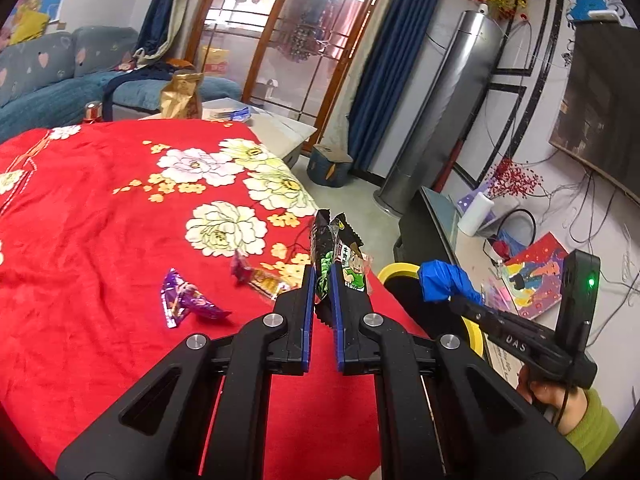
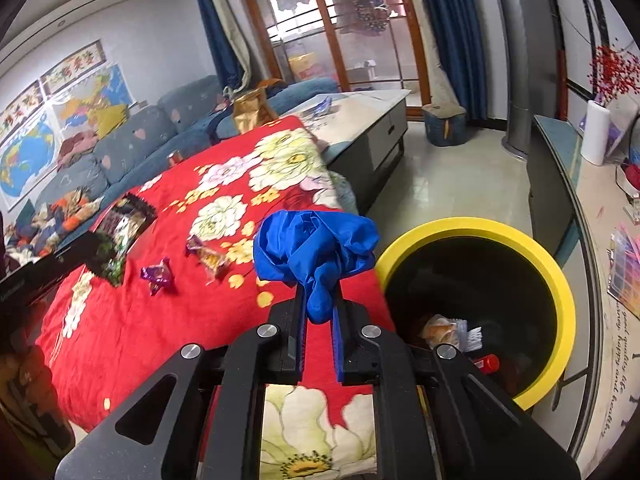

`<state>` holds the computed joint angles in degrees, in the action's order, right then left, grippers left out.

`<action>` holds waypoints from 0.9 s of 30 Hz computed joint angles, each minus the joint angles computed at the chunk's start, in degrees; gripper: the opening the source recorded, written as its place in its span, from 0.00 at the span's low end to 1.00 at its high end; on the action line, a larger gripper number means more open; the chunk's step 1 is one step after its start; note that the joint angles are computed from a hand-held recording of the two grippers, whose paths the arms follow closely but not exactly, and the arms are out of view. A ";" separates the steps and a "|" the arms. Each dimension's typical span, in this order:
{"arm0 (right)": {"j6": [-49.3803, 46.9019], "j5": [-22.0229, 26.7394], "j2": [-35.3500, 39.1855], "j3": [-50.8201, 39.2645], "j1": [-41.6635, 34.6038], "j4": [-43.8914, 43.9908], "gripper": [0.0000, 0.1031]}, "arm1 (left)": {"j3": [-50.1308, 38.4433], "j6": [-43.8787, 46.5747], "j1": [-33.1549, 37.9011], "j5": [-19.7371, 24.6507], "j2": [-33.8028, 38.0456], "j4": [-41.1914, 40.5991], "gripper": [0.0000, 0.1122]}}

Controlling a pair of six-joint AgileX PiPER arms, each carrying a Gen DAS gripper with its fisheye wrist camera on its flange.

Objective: Collect trash
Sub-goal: 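Carry the blue glove and green snack packet with both grippers over the bin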

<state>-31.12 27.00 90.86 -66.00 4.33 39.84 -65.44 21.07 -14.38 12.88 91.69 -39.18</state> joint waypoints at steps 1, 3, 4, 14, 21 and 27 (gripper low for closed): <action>-0.27 -0.06 -0.01 0.07 -0.46 0.36 0.10 | -0.15 -0.22 -0.28 0.02 0.08 0.31 0.04; 0.00 -0.33 -0.16 0.25 -0.84 0.45 0.10 | -0.59 -1.56 -1.12 -0.01 0.35 1.88 0.04; -0.21 -0.43 -0.09 0.27 -1.23 0.76 0.10 | -0.78 -1.85 -1.46 -0.03 0.50 2.27 0.04; -1.26 -1.14 0.22 0.82 -3.84 2.44 0.10 | -2.34 -7.08 -4.43 -0.02 1.55 8.68 0.04; -2.31 -1.74 0.28 1.64 -5.67 3.89 0.10 | -3.58 -10.27 -6.35 0.19 2.66 12.33 0.04; -4.00 -1.81 1.38 1.74 -7.85 5.87 0.10 | -5.07 -12.98 -8.32 0.51 4.07 15.52 0.04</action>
